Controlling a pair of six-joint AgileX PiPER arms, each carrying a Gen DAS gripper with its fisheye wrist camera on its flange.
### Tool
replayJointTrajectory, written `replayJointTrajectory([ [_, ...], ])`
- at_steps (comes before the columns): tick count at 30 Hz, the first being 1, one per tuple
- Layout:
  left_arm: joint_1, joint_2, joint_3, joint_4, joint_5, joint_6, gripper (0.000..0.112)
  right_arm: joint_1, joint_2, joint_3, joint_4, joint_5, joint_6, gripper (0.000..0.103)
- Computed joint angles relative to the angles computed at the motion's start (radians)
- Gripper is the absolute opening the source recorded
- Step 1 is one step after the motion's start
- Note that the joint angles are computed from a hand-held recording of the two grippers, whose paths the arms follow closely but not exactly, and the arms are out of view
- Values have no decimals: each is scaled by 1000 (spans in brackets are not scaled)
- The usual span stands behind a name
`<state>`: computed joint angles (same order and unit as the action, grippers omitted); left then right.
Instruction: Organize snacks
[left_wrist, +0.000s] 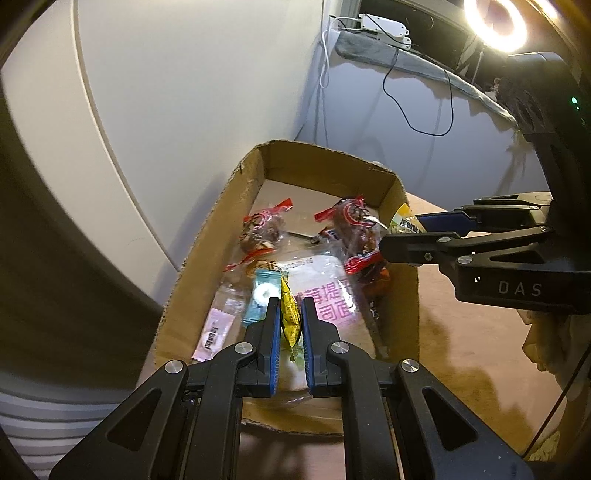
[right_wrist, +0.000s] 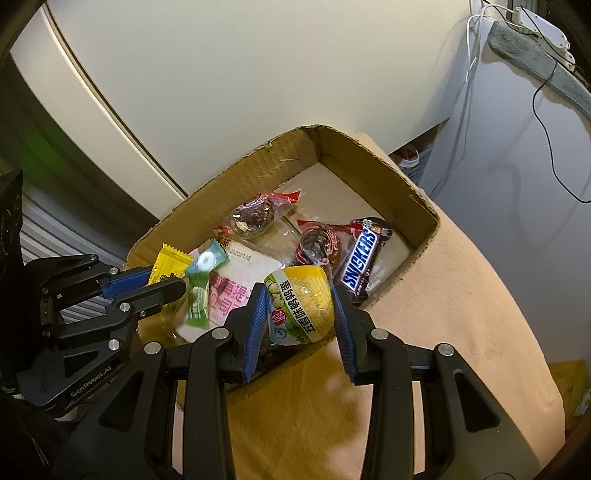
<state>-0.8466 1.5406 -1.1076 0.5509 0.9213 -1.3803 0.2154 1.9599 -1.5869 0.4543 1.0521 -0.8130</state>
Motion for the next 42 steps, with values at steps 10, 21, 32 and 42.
replayJointTrajectory([
  [10,14,-5,2,-1,9,10,10,17,23,-14,0,3,-8,39],
  [21,-3,-8,-1,15,34,-10,20,31,26,-29,-9,-10,8,51],
  [32,-22,-19,-9,29,80,-31,44,18,-5,-9,-13,-27,15,61],
  [42,-68,-6,-62,53,166,-56,58,-33,-78,43,17,-21,-12,61],
])
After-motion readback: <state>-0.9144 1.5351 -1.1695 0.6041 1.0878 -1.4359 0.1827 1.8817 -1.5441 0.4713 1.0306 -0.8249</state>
